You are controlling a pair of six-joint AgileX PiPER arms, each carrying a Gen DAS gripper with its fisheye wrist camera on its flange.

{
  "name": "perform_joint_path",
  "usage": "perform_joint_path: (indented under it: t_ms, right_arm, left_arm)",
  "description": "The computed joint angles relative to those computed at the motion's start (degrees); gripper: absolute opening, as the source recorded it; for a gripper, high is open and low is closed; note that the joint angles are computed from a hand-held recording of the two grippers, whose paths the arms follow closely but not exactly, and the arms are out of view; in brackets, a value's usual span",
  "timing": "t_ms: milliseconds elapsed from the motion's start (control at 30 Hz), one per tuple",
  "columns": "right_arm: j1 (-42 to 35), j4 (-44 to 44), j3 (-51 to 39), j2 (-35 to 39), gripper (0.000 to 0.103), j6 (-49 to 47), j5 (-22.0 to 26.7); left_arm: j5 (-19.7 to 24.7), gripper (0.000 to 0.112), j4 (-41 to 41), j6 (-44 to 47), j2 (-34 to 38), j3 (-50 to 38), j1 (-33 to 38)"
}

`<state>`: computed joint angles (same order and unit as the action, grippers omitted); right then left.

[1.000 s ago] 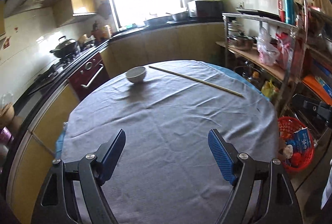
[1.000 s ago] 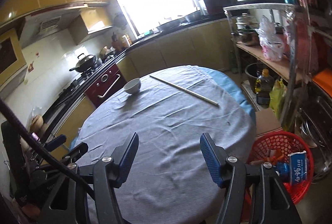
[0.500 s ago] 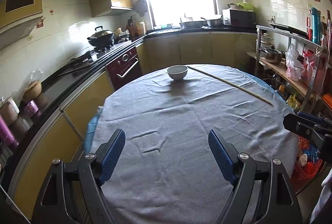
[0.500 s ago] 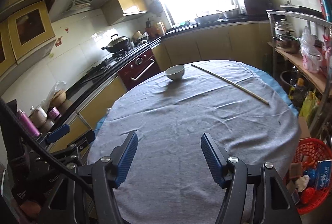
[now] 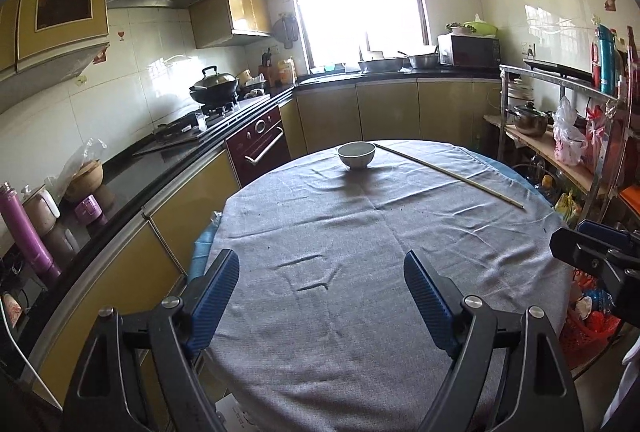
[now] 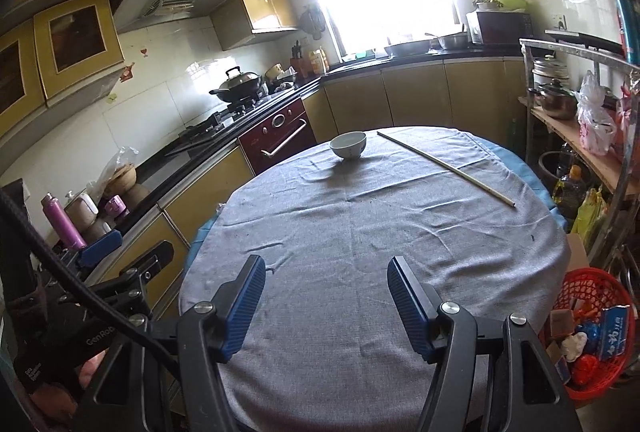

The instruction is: Collect trash

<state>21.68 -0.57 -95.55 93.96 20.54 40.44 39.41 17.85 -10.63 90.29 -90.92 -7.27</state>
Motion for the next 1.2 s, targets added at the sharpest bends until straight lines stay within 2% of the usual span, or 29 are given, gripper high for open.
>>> perform_joint_path:
  t_ms: [267,500,700,1200]
  right_arm:
    - [4.8,-9.6,2.1,-4.1,0.067,7.4,1.3]
    - [7.5,-15.4,5.7,-7.6,0.069,11.8,0.0]
    - [6.5,-13.8,9.8,-9.8,0.071,11.4,-4.0]
    - [6.0,-13.4,7.6,-8.2,0.071,10.3,-2.5]
  left_arm:
    - [-1.3,0.085,-0.2,-0.9,-4.1,3.4,1.0]
    - [-0.9,0.089,0.7,-2.9,-5.1,3.5,-0.1]
    - [-0.7,0.090,0.2,-2.5,-4.7,3.2,-0.3]
    - [-0.4,0.090,0.1,-2.8,-3.7,1.5,0.5]
